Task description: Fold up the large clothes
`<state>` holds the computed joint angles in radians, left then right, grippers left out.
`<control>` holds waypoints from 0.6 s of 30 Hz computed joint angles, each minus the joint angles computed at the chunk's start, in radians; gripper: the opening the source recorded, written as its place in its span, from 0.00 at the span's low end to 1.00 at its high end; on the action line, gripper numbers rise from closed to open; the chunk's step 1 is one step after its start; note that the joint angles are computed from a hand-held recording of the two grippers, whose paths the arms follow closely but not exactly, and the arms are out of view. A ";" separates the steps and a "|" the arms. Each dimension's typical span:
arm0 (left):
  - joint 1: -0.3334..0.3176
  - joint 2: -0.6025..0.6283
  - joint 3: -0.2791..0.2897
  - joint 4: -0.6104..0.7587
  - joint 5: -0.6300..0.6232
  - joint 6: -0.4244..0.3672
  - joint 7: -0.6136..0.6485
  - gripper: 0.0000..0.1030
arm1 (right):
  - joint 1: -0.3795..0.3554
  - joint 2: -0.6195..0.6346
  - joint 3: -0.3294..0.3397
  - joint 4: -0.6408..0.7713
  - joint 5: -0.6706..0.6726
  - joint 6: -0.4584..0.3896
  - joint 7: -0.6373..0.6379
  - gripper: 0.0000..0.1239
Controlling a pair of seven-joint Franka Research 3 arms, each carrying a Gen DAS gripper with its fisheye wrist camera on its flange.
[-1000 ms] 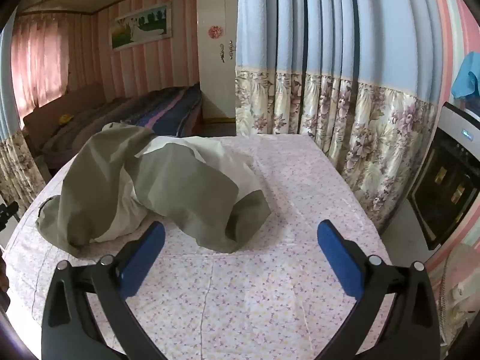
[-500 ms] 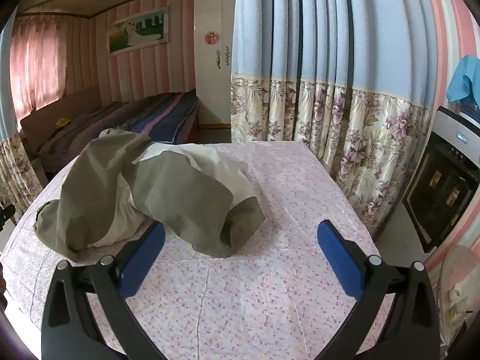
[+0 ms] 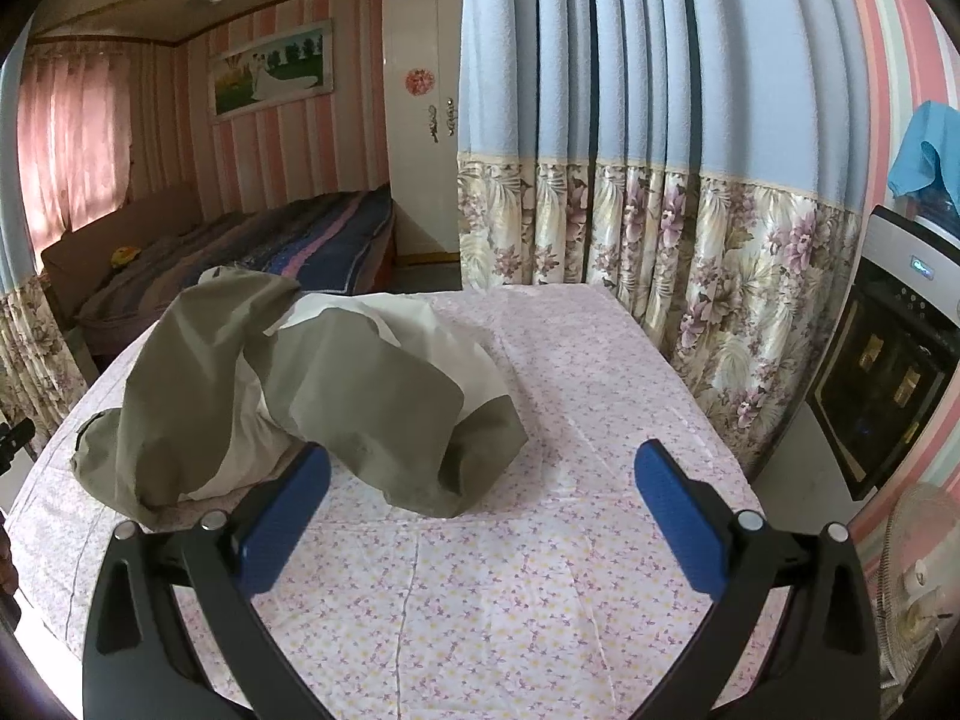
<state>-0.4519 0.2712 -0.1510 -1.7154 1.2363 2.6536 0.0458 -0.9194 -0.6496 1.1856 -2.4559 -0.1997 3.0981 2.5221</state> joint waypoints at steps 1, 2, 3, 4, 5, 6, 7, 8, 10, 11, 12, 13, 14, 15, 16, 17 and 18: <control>0.000 0.000 0.000 0.000 -0.001 0.000 -0.001 0.97 | -0.001 -0.004 0.001 0.001 -0.001 0.000 0.001 0.82; 0.000 0.000 0.000 0.000 -0.002 0.000 -0.001 0.97 | -0.002 -0.008 0.003 0.001 -0.001 -0.001 0.002 0.82; 0.000 0.000 0.001 -0.002 -0.002 -0.005 -0.004 0.97 | -0.004 -0.009 0.005 0.003 -0.001 -0.001 0.003 0.82; -0.002 0.001 0.001 0.000 -0.003 -0.012 -0.007 0.97 | -0.003 -0.007 0.004 0.003 -0.001 -0.002 0.002 0.82; -0.001 0.002 0.000 0.000 -0.007 -0.015 -0.007 0.97 | -0.004 -0.009 0.005 0.004 -0.001 -0.005 0.003 0.82; 0.000 0.003 0.000 -0.001 -0.011 -0.013 -0.004 0.97 | -0.003 -0.008 0.004 0.002 -0.001 -0.001 0.003 0.82; 0.000 0.003 0.000 -0.001 -0.013 -0.015 -0.001 0.97 | -0.004 -0.009 0.005 0.001 0.000 0.000 0.004 0.82; 0.000 0.004 0.000 0.000 -0.015 -0.018 0.002 0.97 | -0.004 -0.008 0.005 0.002 0.001 -0.005 0.004 0.82; 0.003 0.004 -0.001 -0.002 -0.022 -0.013 0.015 0.97 | 0.001 -0.002 -0.001 0.002 0.001 -0.010 0.004 0.82; 0.002 0.003 0.001 -0.002 -0.020 -0.015 0.017 0.97 | 0.002 -0.001 -0.004 0.000 0.001 -0.010 0.007 0.82; 0.000 0.000 0.003 -0.004 -0.012 -0.021 0.009 0.97 | 0.005 -0.001 -0.007 -0.001 0.001 -0.009 0.009 0.82; 0.000 -0.001 0.003 -0.005 -0.008 -0.023 0.005 0.97 | 0.006 -0.004 -0.009 -0.003 0.000 -0.008 0.013 0.82; 0.001 -0.003 0.002 -0.006 -0.009 -0.021 0.003 0.97 | 0.005 -0.005 -0.008 -0.002 -0.002 -0.011 0.014 0.82; 0.002 -0.005 0.002 -0.008 -0.008 -0.020 -0.001 0.97 | 0.006 -0.005 -0.010 -0.003 -0.003 -0.007 0.015 0.82; 0.002 -0.005 0.001 -0.008 -0.008 -0.025 -0.002 0.97 | 0.008 -0.002 -0.014 -0.004 -0.002 -0.001 0.016 0.82; 0.002 -0.006 0.001 -0.009 -0.007 -0.029 -0.006 0.97 | 0.010 0.004 -0.016 -0.004 -0.002 -0.003 0.015 0.82; 0.004 -0.005 0.000 -0.008 -0.010 -0.030 -0.007 0.97 | 0.012 0.007 -0.018 -0.003 -0.003 -0.007 0.014 0.82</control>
